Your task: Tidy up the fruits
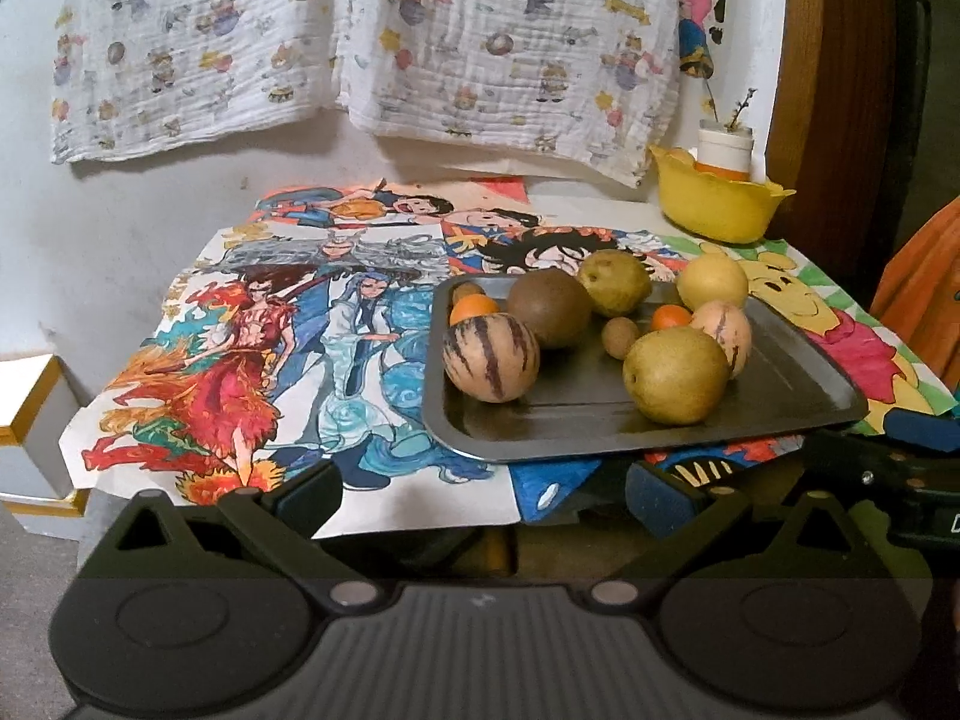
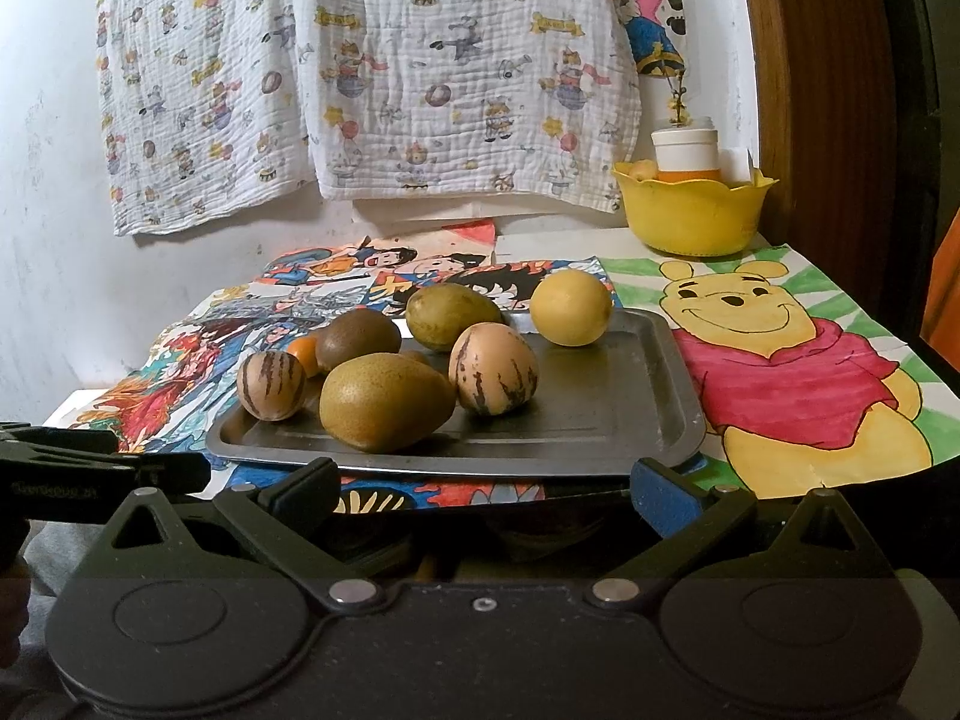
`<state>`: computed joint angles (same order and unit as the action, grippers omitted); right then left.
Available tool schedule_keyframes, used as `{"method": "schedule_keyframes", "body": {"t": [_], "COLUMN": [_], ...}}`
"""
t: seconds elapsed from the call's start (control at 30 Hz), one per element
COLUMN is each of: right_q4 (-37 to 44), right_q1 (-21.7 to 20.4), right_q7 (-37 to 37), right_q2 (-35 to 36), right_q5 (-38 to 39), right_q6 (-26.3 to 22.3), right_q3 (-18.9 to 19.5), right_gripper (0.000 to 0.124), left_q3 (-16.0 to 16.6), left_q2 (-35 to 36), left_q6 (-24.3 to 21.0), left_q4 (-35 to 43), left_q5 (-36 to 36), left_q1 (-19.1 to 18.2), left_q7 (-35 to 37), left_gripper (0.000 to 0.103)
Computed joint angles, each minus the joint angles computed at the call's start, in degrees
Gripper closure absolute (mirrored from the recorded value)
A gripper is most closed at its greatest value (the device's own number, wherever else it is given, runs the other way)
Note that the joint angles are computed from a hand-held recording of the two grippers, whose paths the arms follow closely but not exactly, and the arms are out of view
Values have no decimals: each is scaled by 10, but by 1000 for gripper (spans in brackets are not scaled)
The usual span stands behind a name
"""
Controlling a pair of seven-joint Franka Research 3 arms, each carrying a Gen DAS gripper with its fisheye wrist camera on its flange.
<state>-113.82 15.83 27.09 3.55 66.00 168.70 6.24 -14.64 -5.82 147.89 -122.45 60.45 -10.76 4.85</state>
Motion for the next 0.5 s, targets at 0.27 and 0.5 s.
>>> {"method": "schedule_keyframes", "body": {"t": [0.27,0.5], "right_q4": [-2,-2], "right_q1": [1,2], "right_q7": [2,7], "right_q2": [-1,-1], "right_q5": [-1,-6], "right_q6": [2,3], "right_q3": [0,0], "right_gripper": [21,21], "left_q3": [-1,-2], "left_q2": [-1,-2], "left_q6": [1,6], "left_q4": [1,0], "left_q5": [10,14], "left_q1": [-1,-1], "left_q7": [-15,-22], "left_gripper": [1,1]}}
